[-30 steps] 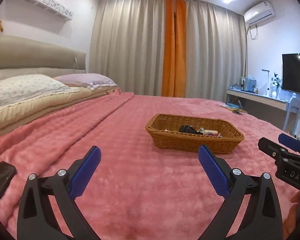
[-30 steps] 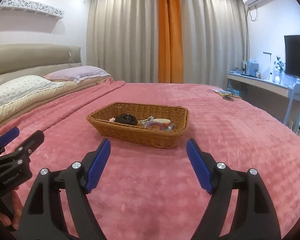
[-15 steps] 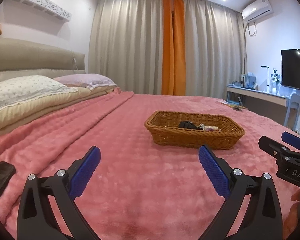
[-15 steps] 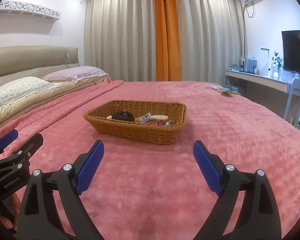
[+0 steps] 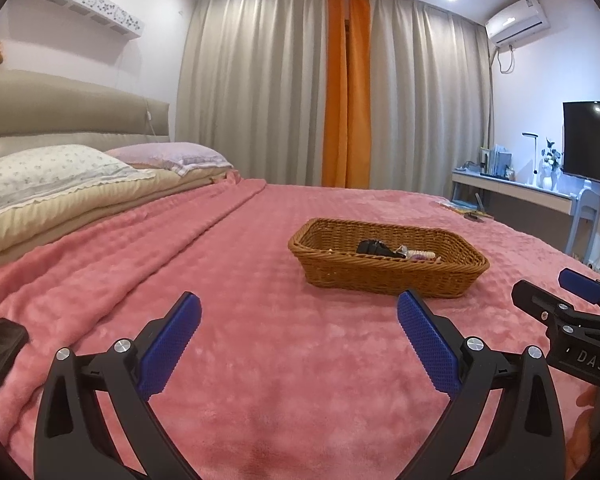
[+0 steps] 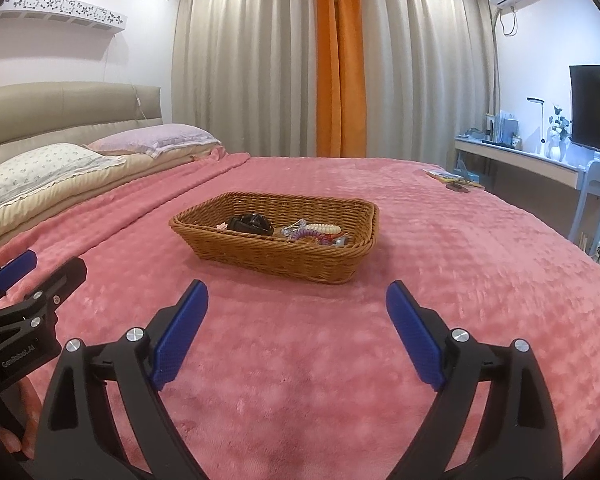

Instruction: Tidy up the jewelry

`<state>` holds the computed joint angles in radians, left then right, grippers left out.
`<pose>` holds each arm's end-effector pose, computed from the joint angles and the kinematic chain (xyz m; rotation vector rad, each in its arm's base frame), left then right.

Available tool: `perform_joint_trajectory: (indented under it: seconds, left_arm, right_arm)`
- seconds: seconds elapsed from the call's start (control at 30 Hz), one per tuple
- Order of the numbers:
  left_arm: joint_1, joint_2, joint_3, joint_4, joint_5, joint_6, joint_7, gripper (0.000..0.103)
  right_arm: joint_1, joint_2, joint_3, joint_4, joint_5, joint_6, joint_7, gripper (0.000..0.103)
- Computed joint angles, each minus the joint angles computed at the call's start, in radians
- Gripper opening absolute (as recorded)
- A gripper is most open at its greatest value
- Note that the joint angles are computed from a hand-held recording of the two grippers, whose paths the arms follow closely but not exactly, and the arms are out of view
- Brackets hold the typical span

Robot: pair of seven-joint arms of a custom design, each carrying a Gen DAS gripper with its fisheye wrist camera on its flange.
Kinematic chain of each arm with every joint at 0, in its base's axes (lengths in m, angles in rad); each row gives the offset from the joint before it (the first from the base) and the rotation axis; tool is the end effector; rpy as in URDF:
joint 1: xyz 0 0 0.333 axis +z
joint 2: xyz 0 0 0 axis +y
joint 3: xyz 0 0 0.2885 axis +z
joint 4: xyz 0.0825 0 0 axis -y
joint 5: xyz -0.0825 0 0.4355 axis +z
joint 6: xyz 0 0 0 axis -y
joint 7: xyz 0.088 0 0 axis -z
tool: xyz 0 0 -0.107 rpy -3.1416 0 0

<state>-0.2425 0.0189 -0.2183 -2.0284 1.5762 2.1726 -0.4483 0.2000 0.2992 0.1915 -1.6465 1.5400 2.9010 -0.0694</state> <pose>0.5825 -0.2459 0.4327 -1.6808 0.8806 -0.7343 0.6887 0.2054 0.4578 -1.7425 0.9074 -0.5714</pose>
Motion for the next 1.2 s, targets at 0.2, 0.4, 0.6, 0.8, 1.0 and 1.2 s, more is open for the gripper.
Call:
perform_joint_trajectory:
  seconds: [0.2, 0.4, 0.6, 0.8, 1.0, 1.2]
  left_arm:
    - [0.001, 0.001, 0.001, 0.002, -0.012, 0.004, 0.007, 0.095]
    - [0.001, 0.001, 0.002, 0.002, -0.013, 0.005, 0.009, 0.095]
    - [0.000, 0.002, 0.002, 0.003, -0.014, 0.004, 0.009, 0.095]
    - [0.000, 0.002, 0.002, 0.003, -0.014, 0.003, 0.012, 0.095]
    - [-0.001, 0.003, 0.001, 0.005, -0.014, 0.002, 0.011, 0.095]
    - [-0.001, 0.003, 0.002, 0.006, -0.015, 0.003, 0.011, 0.095]
  right_arm:
    - [-0.002, -0.008, 0.001, -0.008, 0.000, -0.011, -0.002, 0.086]
    - [0.000, -0.008, -0.003, -0.008, 0.007, -0.014, -0.010, 0.086]
    - [0.006, -0.011, -0.004, -0.008, 0.058, -0.002, -0.063, 0.086]
    - [0.011, -0.014, -0.010, -0.011, 0.058, -0.007, -0.056, 0.086]
    - [0.012, -0.015, -0.013, -0.013, 0.051, -0.009, -0.049, 0.086]
    - [0.009, -0.009, -0.012, -0.006, 0.029, -0.014, -0.026, 0.086]
